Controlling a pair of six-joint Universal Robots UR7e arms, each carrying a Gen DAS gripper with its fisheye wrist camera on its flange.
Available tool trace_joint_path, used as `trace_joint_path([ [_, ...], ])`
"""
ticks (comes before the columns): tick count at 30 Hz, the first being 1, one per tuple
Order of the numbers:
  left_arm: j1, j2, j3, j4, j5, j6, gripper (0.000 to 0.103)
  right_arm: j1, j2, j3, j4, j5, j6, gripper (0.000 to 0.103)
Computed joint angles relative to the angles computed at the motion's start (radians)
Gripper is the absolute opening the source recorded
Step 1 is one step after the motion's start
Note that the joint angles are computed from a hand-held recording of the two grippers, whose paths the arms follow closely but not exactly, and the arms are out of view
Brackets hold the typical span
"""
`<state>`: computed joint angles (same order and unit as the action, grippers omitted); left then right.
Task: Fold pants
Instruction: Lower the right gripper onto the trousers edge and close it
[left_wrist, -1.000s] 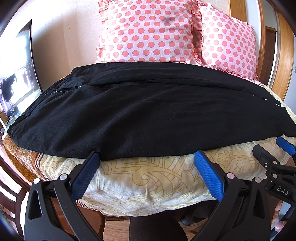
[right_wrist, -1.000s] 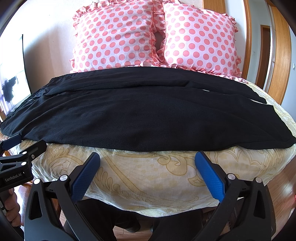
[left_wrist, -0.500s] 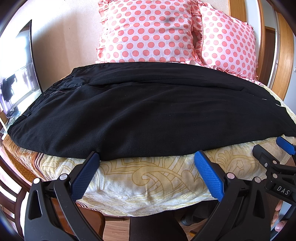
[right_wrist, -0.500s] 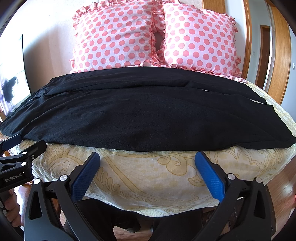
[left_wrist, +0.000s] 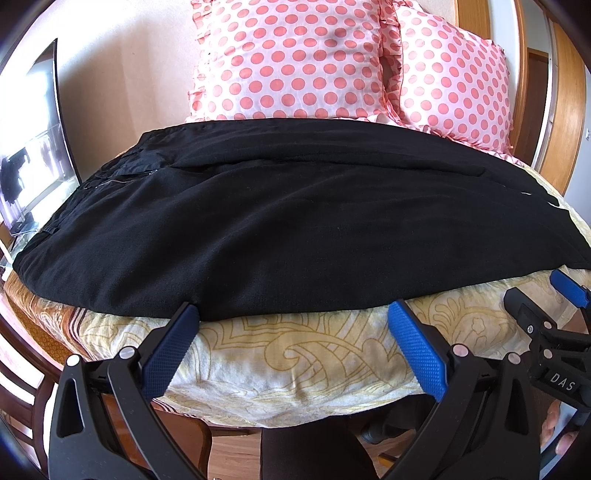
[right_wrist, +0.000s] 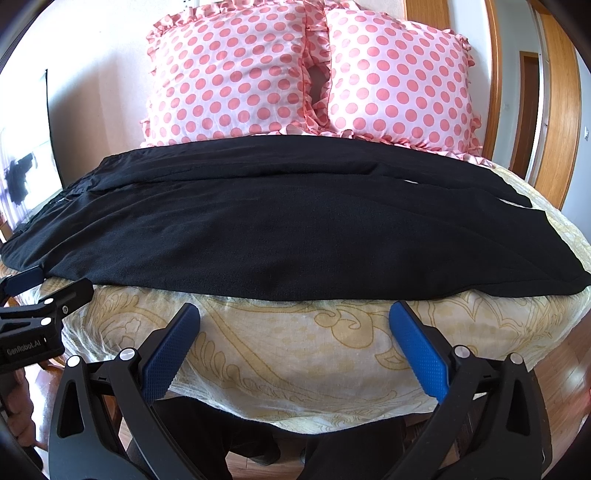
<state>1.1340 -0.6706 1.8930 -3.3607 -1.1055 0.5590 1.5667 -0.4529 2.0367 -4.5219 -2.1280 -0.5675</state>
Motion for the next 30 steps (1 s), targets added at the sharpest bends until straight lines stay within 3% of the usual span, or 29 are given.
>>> trace_joint_path([
  [5,0.007,-0.042,-0.007,0.107,-0.049,-0.014,0.101,-0.055,-0.145,0.144,0.102,0.160,0.065,0.102],
  [9,-0.007,-0.058,-0.042,0.093,-0.089,-0.018,0.101,-0.071,-0.264,0.188,0.061,0.167,0.092,0.102],
  [12,-0.014,-0.028,-0.102,0.070,-0.108,-0.031,0.101,-0.070,-0.366,0.134,0.126,0.077,0.099,0.102],
  [14,-0.027,0.023,-0.165,0.035,-0.072,-0.024,0.101,-0.071,-0.408,0.045,0.194,-0.008,0.095,0.102],
  [17,-0.038,0.099,-0.261,0.013,-0.029,-0.002,0.101,-0.087,-0.422,-0.145,0.334,-0.127,0.087,0.102],
  [21,-0.039,0.154,-0.335,0.036,-0.021,-0.001,0.101,-0.128,-0.386,-0.419,0.581,-0.274,0.142,0.102],
  [24,-0.035,0.187,-0.379,0.043,-0.028,0.002,0.101,-0.164,-0.339,-0.604,0.780,-0.355,0.217,0.101],
  [26,-0.034,0.210,-0.405,0.037,-0.019,0.018,0.101,-0.186,-0.310,-0.706,0.920,-0.402,0.307,0.093],
  [30,-0.027,0.227,-0.444,0.106,-0.018,0.014,0.101,-0.231,-0.307,-0.792,1.144,-0.415,0.582,0.083],
])
